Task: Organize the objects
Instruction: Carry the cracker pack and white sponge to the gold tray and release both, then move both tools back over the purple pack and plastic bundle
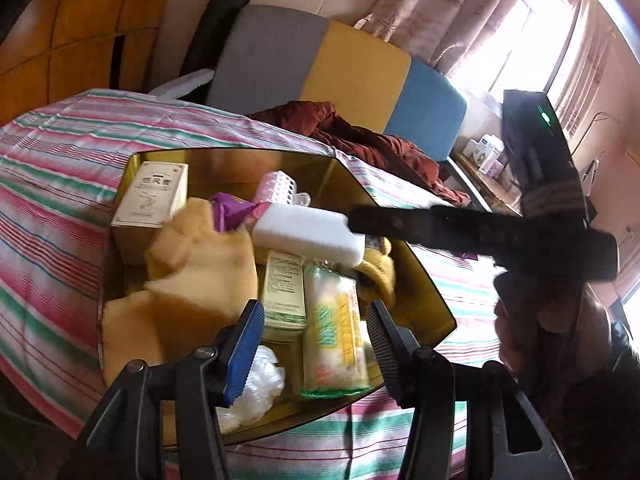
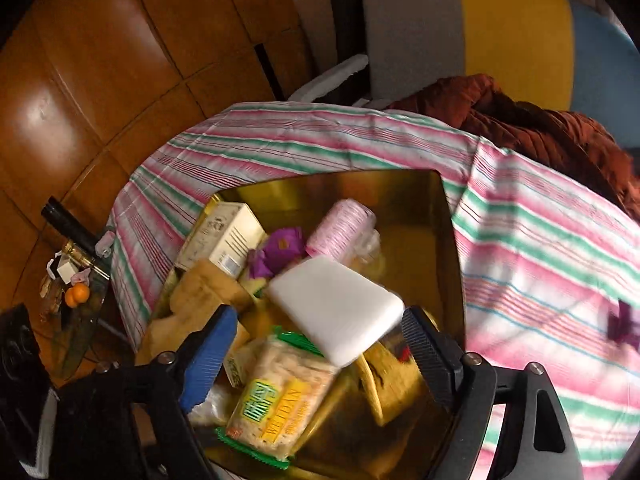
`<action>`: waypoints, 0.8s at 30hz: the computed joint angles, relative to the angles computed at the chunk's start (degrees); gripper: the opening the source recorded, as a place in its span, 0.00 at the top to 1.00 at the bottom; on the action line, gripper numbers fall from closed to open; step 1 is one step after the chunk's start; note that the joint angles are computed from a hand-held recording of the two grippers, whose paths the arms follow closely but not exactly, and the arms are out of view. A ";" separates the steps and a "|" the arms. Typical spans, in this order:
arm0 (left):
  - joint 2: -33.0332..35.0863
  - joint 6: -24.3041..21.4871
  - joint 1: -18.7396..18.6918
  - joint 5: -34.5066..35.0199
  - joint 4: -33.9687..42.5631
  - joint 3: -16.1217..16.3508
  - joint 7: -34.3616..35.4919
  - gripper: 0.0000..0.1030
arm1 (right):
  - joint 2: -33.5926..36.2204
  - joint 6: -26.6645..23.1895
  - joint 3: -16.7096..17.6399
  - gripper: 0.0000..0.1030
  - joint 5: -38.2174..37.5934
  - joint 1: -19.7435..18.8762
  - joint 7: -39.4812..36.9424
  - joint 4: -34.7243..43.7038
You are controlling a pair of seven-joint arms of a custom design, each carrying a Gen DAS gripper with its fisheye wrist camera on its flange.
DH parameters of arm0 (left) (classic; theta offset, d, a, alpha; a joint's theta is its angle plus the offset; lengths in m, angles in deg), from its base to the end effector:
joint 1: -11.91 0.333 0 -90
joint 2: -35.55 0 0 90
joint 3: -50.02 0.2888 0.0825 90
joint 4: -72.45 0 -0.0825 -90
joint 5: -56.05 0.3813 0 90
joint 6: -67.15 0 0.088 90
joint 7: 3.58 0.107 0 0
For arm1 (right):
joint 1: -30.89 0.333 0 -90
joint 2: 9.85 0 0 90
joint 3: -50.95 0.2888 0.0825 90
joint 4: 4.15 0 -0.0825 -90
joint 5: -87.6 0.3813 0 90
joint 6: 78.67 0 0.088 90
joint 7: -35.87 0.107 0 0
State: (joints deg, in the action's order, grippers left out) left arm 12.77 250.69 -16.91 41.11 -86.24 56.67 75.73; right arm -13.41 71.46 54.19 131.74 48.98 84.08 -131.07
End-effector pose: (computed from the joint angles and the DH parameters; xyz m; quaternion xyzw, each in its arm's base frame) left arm 0.4028 -0.1385 0.4033 -0.6722 0.6219 -0.3800 0.1306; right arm 0.5194 0.1859 0.4243 -0.8138 0.4755 -0.0307 0.3328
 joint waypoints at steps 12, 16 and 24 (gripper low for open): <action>-3.97 -3.88 18.15 8.66 -0.73 -18.32 -8.65 0.48 | -10.30 4.74 -3.32 0.14 3.22 0.58 -2.06 -12.11; -5.28 -5.09 21.35 12.38 -0.61 -21.76 -11.37 0.48 | -13.74 6.40 -4.93 0.12 2.41 1.04 -1.38 -15.65; -5.75 -6.72 22.83 18.26 0.36 -24.03 -14.61 0.48 | -19.39 10.48 -7.41 0.09 -2.02 1.69 1.94 -21.44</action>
State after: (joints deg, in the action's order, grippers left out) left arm 7.02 243.97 5.92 59.37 -85.88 32.64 61.12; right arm -32.80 81.94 46.78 129.73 50.67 86.02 -152.51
